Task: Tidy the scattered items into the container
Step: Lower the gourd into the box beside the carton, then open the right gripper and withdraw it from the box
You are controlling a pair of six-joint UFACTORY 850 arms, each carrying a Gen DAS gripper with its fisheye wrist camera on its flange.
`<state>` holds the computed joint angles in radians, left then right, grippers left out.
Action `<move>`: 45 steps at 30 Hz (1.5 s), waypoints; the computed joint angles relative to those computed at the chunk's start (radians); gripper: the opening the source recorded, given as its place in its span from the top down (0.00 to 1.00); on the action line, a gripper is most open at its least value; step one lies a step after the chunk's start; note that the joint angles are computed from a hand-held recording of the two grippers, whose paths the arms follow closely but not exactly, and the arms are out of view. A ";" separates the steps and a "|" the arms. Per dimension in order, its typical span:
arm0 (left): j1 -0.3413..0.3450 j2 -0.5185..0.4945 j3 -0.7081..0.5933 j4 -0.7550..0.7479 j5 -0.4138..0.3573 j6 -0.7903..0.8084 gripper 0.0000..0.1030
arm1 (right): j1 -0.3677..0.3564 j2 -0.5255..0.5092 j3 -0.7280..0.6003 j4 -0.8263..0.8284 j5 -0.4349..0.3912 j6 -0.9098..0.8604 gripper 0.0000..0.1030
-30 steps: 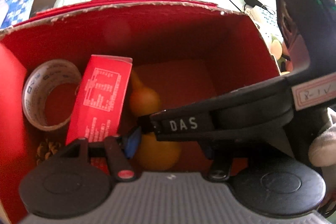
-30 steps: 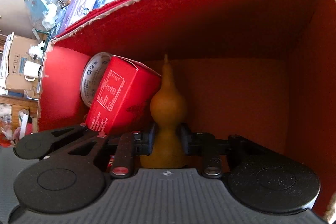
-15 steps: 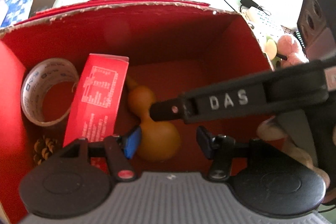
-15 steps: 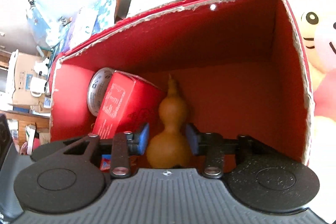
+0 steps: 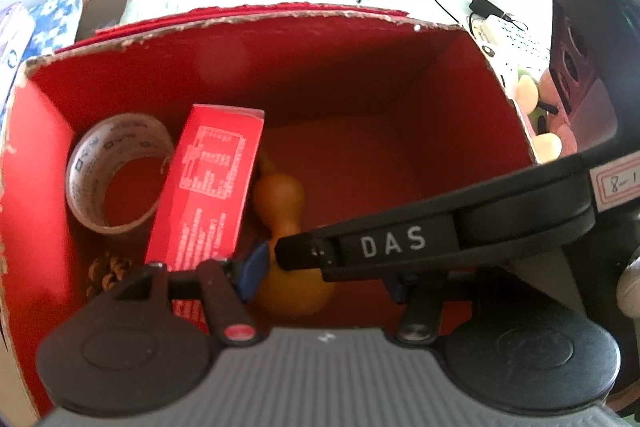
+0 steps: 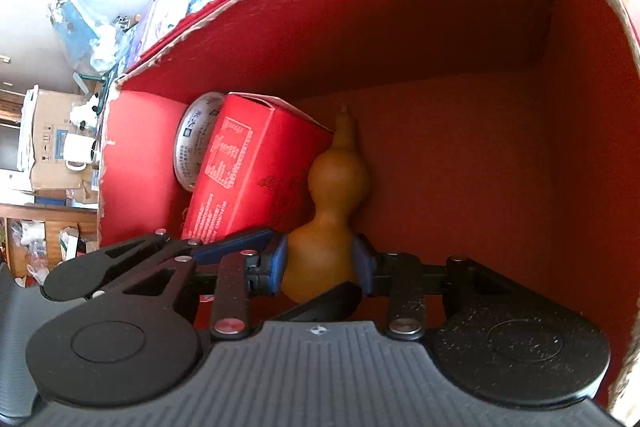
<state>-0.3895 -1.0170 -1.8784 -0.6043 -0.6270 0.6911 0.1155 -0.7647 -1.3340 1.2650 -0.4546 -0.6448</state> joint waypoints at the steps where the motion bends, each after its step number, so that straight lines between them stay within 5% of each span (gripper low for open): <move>1: 0.000 0.001 0.003 0.004 0.006 -0.004 0.42 | 0.000 0.002 -0.001 -0.016 0.005 0.005 0.62; 10: -0.009 0.016 0.032 0.045 0.055 -0.032 0.42 | -0.002 0.049 0.043 0.016 0.089 -0.117 0.61; 24: -0.040 0.060 0.106 0.130 0.173 -0.098 0.36 | 0.098 0.058 0.011 -0.051 0.283 -0.024 0.61; 45: -0.061 0.261 0.389 0.094 0.394 -0.099 0.30 | 0.126 0.244 0.236 1.048 0.296 -1.093 0.54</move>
<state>-0.4505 -0.7559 -1.4891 -0.5104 -0.2330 0.5925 0.2413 -0.5211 -1.0977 2.3134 -0.1588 -1.7381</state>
